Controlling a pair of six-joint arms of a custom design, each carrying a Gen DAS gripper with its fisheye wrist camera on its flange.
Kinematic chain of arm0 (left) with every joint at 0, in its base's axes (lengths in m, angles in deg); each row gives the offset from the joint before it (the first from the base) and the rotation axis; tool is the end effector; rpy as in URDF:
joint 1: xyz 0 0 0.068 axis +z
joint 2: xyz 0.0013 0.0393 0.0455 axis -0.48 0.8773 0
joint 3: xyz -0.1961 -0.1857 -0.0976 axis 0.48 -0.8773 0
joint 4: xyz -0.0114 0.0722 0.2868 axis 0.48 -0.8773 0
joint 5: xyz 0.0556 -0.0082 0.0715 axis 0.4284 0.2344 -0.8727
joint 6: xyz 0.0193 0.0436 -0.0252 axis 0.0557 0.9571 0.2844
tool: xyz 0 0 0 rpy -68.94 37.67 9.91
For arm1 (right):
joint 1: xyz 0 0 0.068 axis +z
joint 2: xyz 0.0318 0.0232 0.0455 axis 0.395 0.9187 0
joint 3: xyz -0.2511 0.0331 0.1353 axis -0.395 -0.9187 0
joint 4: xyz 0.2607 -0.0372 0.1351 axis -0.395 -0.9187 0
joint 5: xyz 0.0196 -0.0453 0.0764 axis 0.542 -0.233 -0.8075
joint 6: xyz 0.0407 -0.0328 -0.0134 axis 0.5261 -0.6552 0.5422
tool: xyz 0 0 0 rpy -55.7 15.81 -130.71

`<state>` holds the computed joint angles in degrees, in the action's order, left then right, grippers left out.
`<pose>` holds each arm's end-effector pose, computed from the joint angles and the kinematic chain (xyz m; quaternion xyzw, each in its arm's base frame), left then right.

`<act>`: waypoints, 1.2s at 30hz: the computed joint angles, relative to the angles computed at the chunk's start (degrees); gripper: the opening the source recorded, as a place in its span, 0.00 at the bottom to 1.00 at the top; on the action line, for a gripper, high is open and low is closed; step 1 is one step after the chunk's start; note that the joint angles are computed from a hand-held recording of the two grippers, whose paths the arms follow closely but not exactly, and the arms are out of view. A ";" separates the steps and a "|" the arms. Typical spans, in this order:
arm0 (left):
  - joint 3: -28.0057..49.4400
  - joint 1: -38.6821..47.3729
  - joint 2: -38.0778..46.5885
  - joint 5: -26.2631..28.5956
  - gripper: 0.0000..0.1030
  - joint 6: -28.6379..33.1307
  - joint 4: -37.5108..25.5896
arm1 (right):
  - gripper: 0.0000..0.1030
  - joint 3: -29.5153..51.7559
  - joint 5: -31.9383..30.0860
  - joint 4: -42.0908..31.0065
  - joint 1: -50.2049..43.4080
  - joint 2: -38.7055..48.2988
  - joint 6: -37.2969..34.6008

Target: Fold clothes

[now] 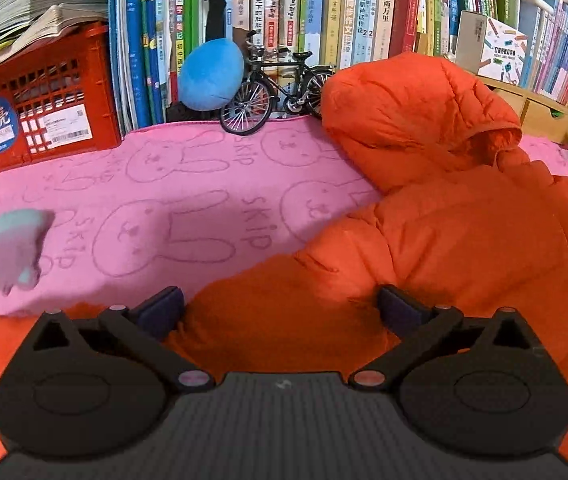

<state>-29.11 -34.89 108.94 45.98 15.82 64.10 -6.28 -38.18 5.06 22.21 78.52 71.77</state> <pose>0.2625 -0.0233 0.0855 -0.0596 0.9190 0.0124 0.3896 0.3404 0.0029 0.0636 -0.1645 0.8978 0.0627 0.4038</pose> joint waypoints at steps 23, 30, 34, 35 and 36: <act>-6.41 -26.56 -26.90 -24.12 0.97 -12.79 -19.85 | 0.67 -26.00 -3.50 10.15 12.13 -28.94 -3.94; -9.12 -37.98 -20.38 -30.55 1.00 -24.62 -22.86 | 0.68 -29.94 -11.03 -5.02 10.07 -37.24 -5.30; -10.55 -34.09 -21.79 -31.66 1.00 -24.79 -23.01 | 0.69 -28.87 -8.31 -9.65 -0.74 -39.72 -6.66; -11.07 -32.66 -22.98 -31.16 1.00 -24.61 -23.39 | 0.69 -28.16 -7.17 -10.24 -3.62 -39.76 -6.94; -11.24 -32.48 -24.92 -31.39 1.00 -26.01 -25.86 | 0.69 -29.00 -3.67 -8.87 -5.22 -40.94 -7.10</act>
<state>-40.35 -67.37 84.02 14.59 -10.19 38.23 -35.28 -41.85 -3.81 16.99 37.59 64.67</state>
